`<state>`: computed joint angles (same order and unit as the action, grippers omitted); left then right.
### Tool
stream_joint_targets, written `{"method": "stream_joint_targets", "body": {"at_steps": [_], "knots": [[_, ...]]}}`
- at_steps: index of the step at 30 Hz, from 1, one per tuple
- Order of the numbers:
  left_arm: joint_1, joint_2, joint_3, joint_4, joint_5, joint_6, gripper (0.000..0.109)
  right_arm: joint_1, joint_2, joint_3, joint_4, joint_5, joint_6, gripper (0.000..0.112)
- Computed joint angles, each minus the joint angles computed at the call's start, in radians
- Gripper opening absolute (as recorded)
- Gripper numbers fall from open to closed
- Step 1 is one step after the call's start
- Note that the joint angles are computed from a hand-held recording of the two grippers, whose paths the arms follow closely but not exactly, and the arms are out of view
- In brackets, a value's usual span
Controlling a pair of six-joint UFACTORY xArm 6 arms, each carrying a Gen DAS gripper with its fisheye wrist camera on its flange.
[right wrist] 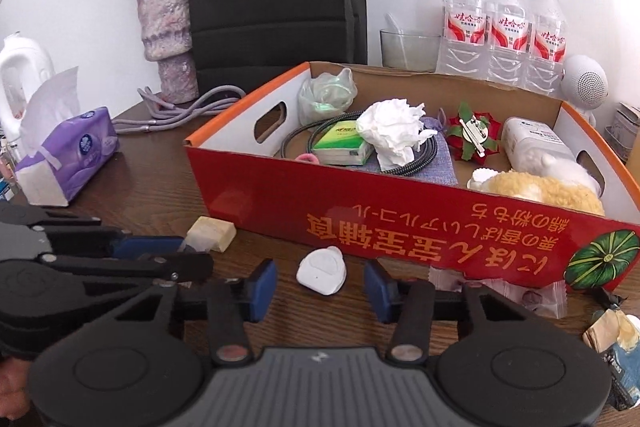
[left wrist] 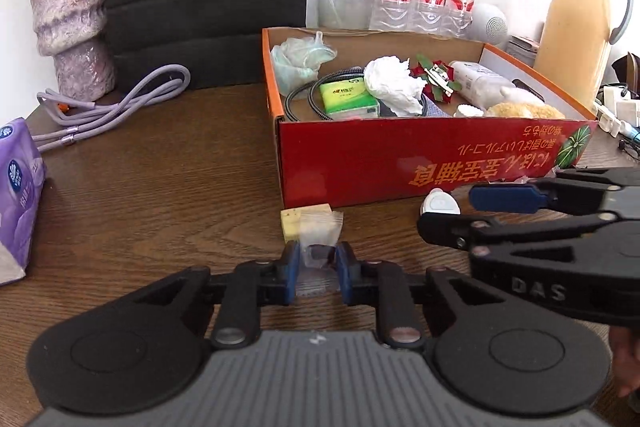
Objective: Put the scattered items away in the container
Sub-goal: 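Grasp a small clear plastic bag with the left gripper while the right grasps the white plug-shaped item, then carry the clear bag and white item over the box with both grippers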
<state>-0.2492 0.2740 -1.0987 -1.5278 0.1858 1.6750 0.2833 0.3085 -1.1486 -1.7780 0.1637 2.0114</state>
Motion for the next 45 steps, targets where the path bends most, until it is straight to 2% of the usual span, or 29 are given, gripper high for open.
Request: {"method": "stream_joint_targets", "body": {"at_steps": [1,3,9,12,17,23,28,32,36,41,43,45], "knots": [[0.0,0.002,-0.004,-0.026,-0.003,0.024,0.02,-0.003,0.012,-0.012,-0.015,-0.003,0.025,0.043],[0.0,0.004,-0.01,-0.063,-0.005,0.05,0.019,-0.002,0.027,-0.023,0.02,0.002,-0.005,0.027],[0.005,-0.064,0.033,-0.224,-0.007,0.172,0.019,0.008,0.018,-0.009,0.05,0.02,-0.036,0.027],[0.002,-0.145,0.099,-0.31,0.004,0.232,0.018,0.012,-0.044,0.052,-0.041,0.023,0.077,0.027],[-0.024,-0.31,0.241,-0.438,0.026,0.318,0.019,0.041,-0.239,0.253,-0.064,0.109,0.146,0.027],[-0.121,-0.485,0.388,-0.624,-0.004,0.44,0.019,0.066,-0.563,0.547,0.0,0.211,0.138,0.027],[-0.199,-0.658,0.514,-0.918,-0.04,0.716,0.019,0.132,-0.853,0.772,0.08,0.278,0.075,0.027],[-0.216,-0.797,0.617,-1.248,-0.058,1.05,0.019,0.281,-1.029,0.903,0.152,0.41,0.048,0.027],[-0.217,-0.963,0.727,-1.376,-0.085,1.172,0.019,0.509,-1.137,0.981,0.242,0.613,0.054,0.027],[-0.235,-1.154,0.838,-1.34,-0.135,1.153,0.019,0.81,-1.15,1.004,0.302,0.893,0.125,0.027],[-0.244,-1.216,0.869,-1.317,-0.15,1.135,0.019,0.887,-1.135,0.998,0.322,0.976,0.145,0.027],[-0.247,-1.249,0.884,-1.288,-0.154,1.107,0.019,0.92,-1.138,0.998,0.333,1.01,0.166,0.027]]}}
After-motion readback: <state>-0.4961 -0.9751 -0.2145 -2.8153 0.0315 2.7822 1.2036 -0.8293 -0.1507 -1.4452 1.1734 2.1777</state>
